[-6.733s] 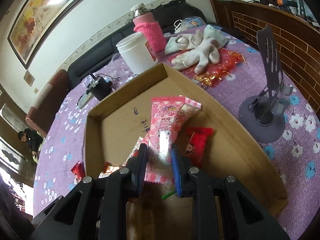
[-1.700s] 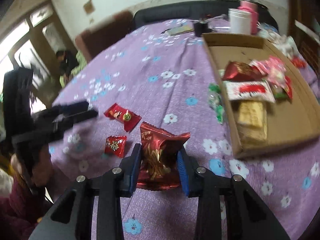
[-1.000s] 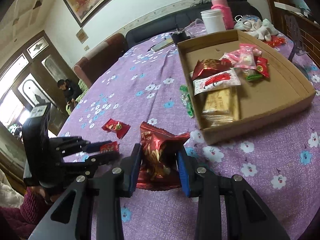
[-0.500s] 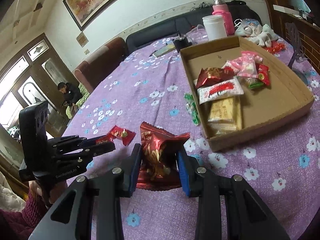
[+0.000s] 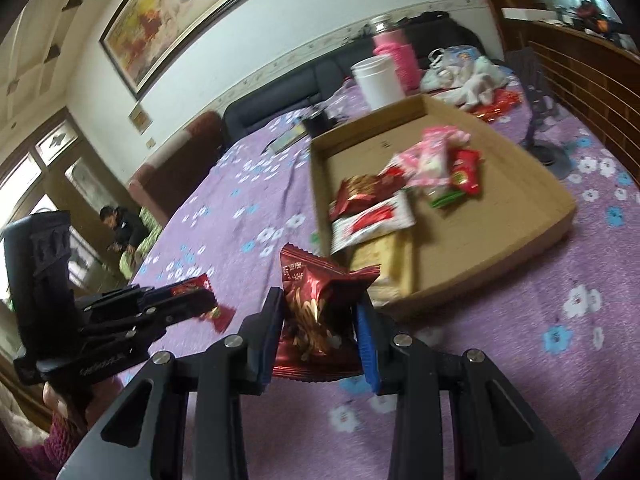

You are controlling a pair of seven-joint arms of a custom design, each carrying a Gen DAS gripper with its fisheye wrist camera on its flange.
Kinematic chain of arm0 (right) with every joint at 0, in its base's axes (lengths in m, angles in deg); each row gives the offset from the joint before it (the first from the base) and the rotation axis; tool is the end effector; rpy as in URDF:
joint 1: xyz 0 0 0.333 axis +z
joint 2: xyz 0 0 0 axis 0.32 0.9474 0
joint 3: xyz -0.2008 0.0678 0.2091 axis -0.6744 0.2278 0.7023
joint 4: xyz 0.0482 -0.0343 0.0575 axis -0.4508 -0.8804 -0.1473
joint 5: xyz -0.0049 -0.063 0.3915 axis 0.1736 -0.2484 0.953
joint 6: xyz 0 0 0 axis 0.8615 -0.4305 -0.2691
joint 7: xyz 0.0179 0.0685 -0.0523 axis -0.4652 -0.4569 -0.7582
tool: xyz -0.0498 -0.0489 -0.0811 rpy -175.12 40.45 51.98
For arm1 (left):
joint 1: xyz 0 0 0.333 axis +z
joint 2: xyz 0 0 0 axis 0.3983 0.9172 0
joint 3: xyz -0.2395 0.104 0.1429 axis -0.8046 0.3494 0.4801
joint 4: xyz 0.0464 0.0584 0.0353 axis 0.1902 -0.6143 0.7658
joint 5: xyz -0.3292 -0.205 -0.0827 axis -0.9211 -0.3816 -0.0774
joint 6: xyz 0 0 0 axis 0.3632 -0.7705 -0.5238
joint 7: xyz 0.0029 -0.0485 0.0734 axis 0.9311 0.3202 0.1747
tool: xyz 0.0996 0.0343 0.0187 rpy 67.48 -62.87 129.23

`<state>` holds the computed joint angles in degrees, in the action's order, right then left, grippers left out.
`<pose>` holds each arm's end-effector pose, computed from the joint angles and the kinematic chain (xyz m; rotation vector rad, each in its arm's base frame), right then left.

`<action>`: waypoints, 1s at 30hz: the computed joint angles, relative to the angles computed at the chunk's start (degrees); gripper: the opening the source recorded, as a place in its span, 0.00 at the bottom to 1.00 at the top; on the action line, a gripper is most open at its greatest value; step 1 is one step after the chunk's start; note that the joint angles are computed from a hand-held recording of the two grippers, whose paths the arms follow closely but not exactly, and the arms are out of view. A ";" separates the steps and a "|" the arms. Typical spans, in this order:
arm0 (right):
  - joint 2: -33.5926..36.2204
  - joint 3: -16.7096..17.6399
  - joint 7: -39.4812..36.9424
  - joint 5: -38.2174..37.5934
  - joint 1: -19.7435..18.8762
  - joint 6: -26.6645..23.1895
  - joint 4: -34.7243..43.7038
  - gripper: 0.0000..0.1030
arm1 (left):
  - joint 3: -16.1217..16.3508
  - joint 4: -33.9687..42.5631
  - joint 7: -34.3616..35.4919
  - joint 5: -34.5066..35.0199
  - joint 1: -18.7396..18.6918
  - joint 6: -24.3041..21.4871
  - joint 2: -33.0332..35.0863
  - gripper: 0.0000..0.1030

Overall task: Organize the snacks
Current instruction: 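Carry both red snacks over the tray and open both grippers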

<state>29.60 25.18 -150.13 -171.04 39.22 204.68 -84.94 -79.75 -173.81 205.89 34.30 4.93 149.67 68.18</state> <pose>0.3567 0.2876 0.3737 -1.1186 1.9779 -0.5079 0.4988 -0.3422 0.4068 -0.8326 2.7245 -1.1019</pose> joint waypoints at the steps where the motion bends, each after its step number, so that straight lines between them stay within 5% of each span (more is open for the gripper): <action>1: -0.74 -0.09 -0.33 0.72 -0.07 -0.90 -0.53 0.32 | -0.28 0.62 -0.24 0.09 -0.35 0.16 0.38 0.19; 9: -4.88 0.98 -1.34 5.47 -2.41 -11.49 -3.62 0.32 | -2.49 9.17 -8.61 5.41 -3.89 -0.02 7.87 0.19; 19: -1.29 -1.76 1.62 0.70 -4.44 -9.47 -3.62 0.32 | -2.95 15.99 -19.87 19.34 -9.13 8.48 18.05 0.18; 25: 0.09 -2.36 0.05 0.93 -4.21 -9.09 -2.87 0.32 | -4.31 15.60 -22.59 23.96 -8.28 13.10 19.66 0.19; 30: 0.28 -2.56 0.56 0.90 -4.04 -9.17 -2.93 0.33 | -2.39 15.76 -26.08 28.53 -9.52 15.37 20.77 0.19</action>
<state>29.89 22.63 -149.57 -170.14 35.17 195.51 -87.88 -82.14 -158.05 179.81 62.83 -4.59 165.04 88.95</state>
